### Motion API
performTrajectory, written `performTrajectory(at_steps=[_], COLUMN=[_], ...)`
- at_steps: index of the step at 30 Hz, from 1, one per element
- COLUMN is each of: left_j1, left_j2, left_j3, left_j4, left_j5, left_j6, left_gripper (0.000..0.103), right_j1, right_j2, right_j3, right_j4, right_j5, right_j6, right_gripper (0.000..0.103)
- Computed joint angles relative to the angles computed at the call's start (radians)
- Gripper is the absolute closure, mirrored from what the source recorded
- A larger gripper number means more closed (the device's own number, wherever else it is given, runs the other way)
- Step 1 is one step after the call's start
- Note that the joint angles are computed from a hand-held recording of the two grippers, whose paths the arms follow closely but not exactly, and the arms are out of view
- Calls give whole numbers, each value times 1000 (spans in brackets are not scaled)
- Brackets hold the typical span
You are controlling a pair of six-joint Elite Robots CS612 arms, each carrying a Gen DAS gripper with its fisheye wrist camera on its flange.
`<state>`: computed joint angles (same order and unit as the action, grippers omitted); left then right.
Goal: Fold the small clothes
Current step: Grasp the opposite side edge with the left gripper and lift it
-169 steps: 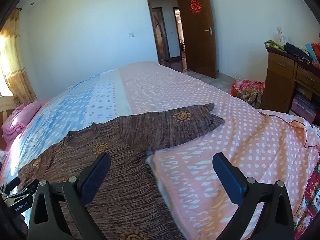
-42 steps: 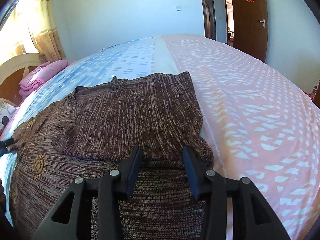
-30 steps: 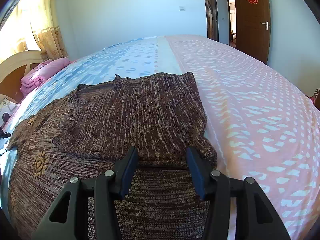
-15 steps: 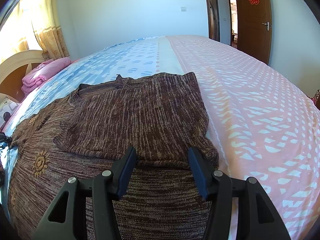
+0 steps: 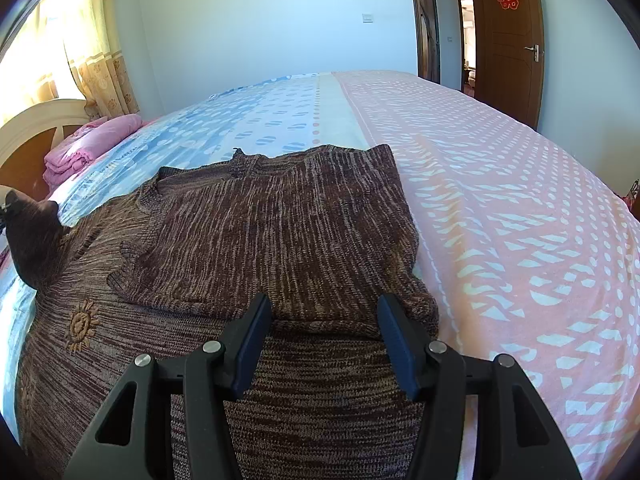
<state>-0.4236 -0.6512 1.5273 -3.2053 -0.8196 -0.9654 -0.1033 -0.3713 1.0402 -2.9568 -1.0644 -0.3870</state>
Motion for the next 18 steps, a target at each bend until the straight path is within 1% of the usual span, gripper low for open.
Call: performTrajectory(at_steps=[1, 3, 6, 8, 9, 10, 11, 13, 14, 15, 16, 17, 18], left_j1=[-5, -12, -19, -19, -18, -19, -20, -22, -26, -29, -33, -36, -38], left_j2=[17, 51, 94, 113, 119, 117, 111, 93, 84, 75, 66, 55, 42], left_j3=[-29, -84, -154, -183, -196, -193, -184, -170, -163, -148, -128, -104, -70], left_j4=[-16, -4, 91, 167, 215, 224, 208, 231, 252, 250, 238, 223, 190], left_j5=[-45, -124, -201, -243, -260, -263, -257, -236, -221, -207, -194, -181, -165], left_j6=[47, 92, 112, 101, 94, 93, 101, 119, 123, 129, 126, 110, 86], left_gripper=[92, 92, 92, 92, 92, 92, 90, 83, 73, 66, 47, 26, 18], right_j1=[0, 0, 0, 0, 0, 0, 0, 0, 0, 0, 1, 2, 4], right_j2=[0, 1, 0, 0, 0, 0, 0, 1, 1, 1, 1, 0, -2], right_j3=[0, -2, -1, 0, -1, -1, -1, -1, -1, -2, -2, -2, -1], right_j4=[0, 2, 1, 0, 1, 0, 0, 1, 0, 1, 1, 2, 3], right_j5=[0, 0, -1, -1, -1, -1, -2, -2, -1, -2, -4, -10, -21], right_j6=[-1, -2, -2, -1, -2, -1, -1, -3, -2, -2, -3, -5, -8], right_gripper=[46, 46, 46, 45, 45, 45, 45, 45, 45, 45, 45, 45, 45])
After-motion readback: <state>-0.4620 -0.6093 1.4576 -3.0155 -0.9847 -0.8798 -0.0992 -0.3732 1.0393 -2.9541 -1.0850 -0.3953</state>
